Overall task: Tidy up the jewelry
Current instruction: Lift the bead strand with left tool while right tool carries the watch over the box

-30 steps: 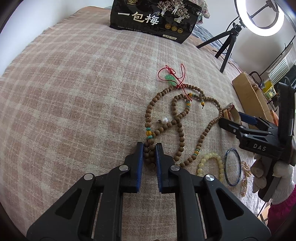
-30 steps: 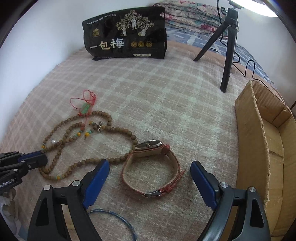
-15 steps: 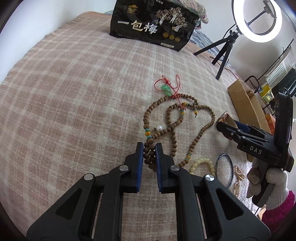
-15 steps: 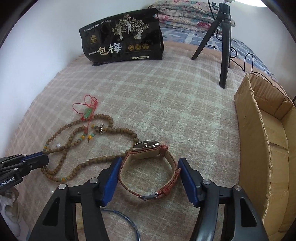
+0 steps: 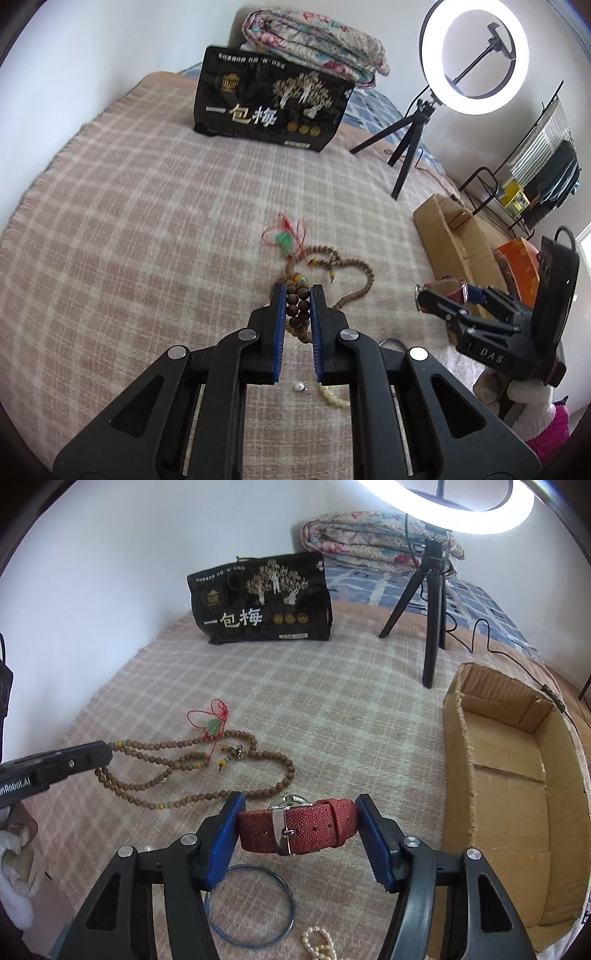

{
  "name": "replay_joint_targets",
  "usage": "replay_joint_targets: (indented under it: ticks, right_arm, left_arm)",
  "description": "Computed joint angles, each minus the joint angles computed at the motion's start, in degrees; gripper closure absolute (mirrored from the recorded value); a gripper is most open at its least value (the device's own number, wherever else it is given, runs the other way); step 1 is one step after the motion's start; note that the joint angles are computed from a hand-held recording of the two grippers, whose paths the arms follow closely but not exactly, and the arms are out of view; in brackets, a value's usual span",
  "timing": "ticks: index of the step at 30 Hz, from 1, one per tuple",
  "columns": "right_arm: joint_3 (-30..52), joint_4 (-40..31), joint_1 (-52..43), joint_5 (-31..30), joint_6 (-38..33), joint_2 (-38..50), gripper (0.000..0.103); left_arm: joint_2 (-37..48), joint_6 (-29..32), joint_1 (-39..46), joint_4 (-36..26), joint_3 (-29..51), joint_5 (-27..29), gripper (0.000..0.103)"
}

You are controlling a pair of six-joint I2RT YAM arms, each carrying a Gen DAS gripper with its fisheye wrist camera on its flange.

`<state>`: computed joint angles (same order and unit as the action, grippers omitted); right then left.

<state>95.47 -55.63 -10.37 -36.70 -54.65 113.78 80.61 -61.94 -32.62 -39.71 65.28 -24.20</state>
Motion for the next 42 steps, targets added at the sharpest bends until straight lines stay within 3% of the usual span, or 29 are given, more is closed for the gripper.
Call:
replay_joint_targets:
  ticks: [11,19,27,33,42]
  right_arm:
    - [2.09,-5.50,-4.40,-3.47,-3.19,-1.50,0.040]
    - [4.18,-10.13,-8.11,-6.24,-6.21,-3.05,0.040]
    - [12.03,-16.09,-12.77,-8.65,-8.83,-0.74,0.040]
    - [20.32,-19.74,-16.01,-9.49,-9.34,3.28,0.040]
    - [39.97,-25.26,-19.00,-8.53,-6.48,14.93,0.040]
  left_arm:
    - [-4.19,0.35,-3.50,-8.70,8.63,-7.85,0.092]
    - [-1.89,3.25,-5.76,-14.10,18.26,-10.80,0.092]
    - [5.70,8.98,-6.44,-18.14,32.32,-11.95,0.092]
    - [12.60,12.92,-5.71,-17.57,42.46,-10.33,0.092]
    - [28.67,18.64,-3.65,-19.19,63.61,-5.52,0.092]
